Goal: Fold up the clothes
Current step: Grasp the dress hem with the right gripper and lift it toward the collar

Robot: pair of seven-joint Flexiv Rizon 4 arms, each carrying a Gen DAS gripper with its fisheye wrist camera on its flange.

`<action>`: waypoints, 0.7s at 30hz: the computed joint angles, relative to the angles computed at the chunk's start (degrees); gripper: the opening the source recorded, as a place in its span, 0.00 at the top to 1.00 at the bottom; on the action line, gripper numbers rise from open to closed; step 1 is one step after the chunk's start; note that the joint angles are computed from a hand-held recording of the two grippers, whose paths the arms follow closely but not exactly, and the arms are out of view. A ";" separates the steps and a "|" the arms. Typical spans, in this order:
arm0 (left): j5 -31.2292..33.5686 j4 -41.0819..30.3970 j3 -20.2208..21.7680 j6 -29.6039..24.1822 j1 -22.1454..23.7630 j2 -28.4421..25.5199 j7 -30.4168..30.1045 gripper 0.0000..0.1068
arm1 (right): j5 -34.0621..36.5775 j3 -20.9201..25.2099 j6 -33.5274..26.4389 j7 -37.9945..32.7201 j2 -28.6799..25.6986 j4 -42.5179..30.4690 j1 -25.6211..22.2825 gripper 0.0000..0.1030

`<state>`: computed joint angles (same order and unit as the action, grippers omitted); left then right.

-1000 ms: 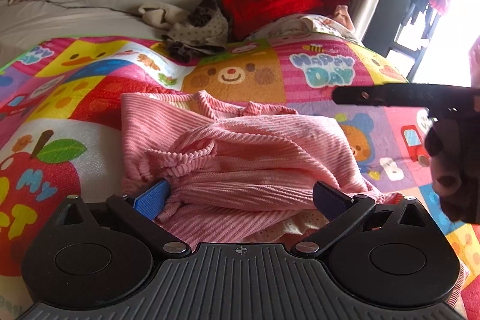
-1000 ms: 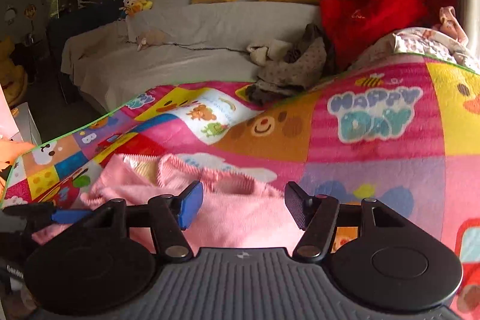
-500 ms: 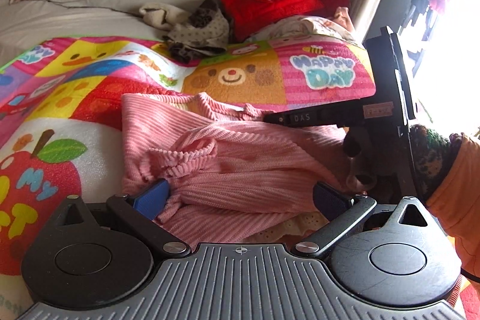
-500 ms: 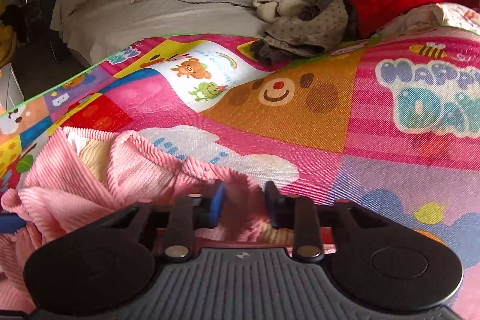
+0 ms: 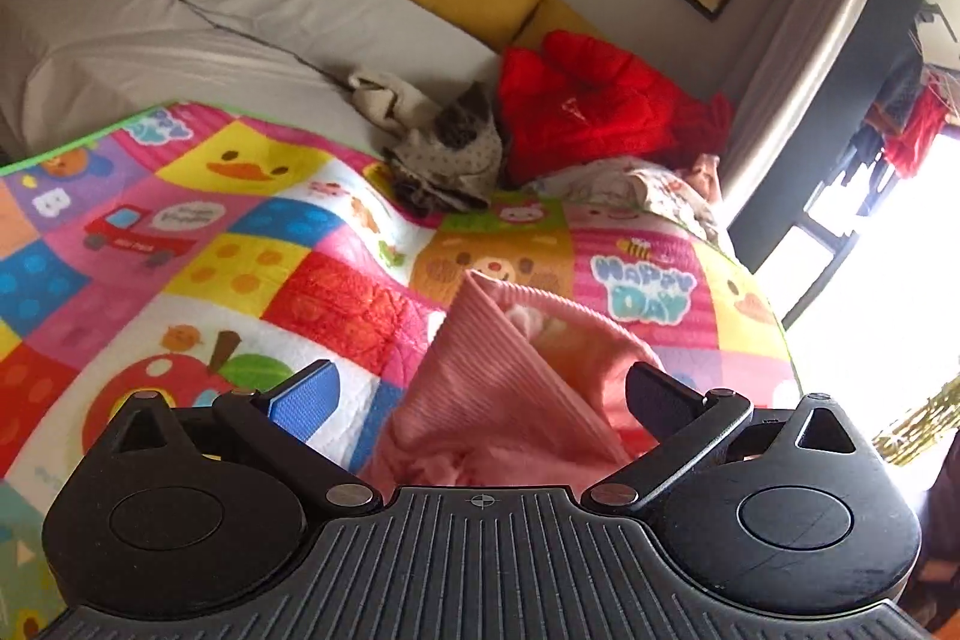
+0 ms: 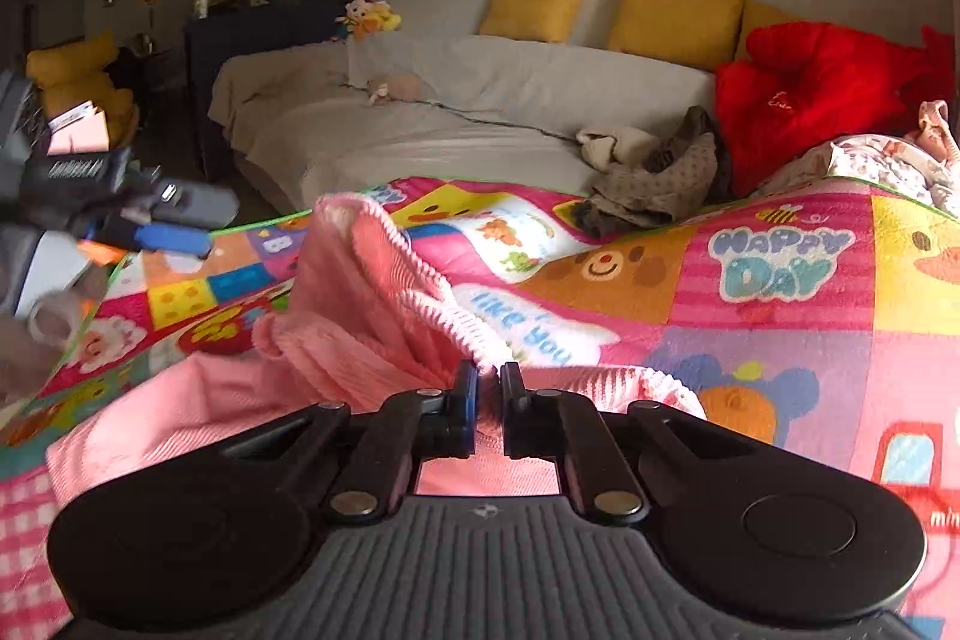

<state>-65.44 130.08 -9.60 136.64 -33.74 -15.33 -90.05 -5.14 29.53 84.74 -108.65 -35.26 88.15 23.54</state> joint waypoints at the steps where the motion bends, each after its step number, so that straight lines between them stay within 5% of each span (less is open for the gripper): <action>1: -1.24 -0.13 -0.23 -0.08 -0.51 0.32 1.11 0.04 | 0.16 0.92 -0.07 -1.06 1.27 2.45 -0.96 0.93; 5: -9.33 -1.08 -2.32 -2.65 -2.99 1.49 9.27 0.04 | -0.32 2.53 0.82 -6.32 5.58 11.65 -3.62 0.91; 9: -9.92 2.22 -3.56 -6.32 -4.29 3.30 6.69 0.04 | 8.26 12.57 -0.88 -10.00 6.23 12.84 -13.35 0.62; 12: -7.24 4.44 -3.28 -8.96 -4.32 3.38 1.58 0.04 | 16.12 16.01 0.36 -7.77 5.87 11.11 -17.50 0.42; 18: 5.41 5.95 -0.87 -13.12 -1.92 0.84 -12.30 0.04 | 23.84 11.66 -0.09 5.18 1.88 4.94 -14.57 0.38; 21: 1.66 3.32 0.81 -12.33 -4.78 -1.73 -9.74 0.24 | 22.24 8.03 -0.33 8.08 0.17 4.25 -10.40 0.38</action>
<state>-63.78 133.40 -8.79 124.31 -38.52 -17.06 -99.79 17.10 37.55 84.41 -100.57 -35.09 92.41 13.14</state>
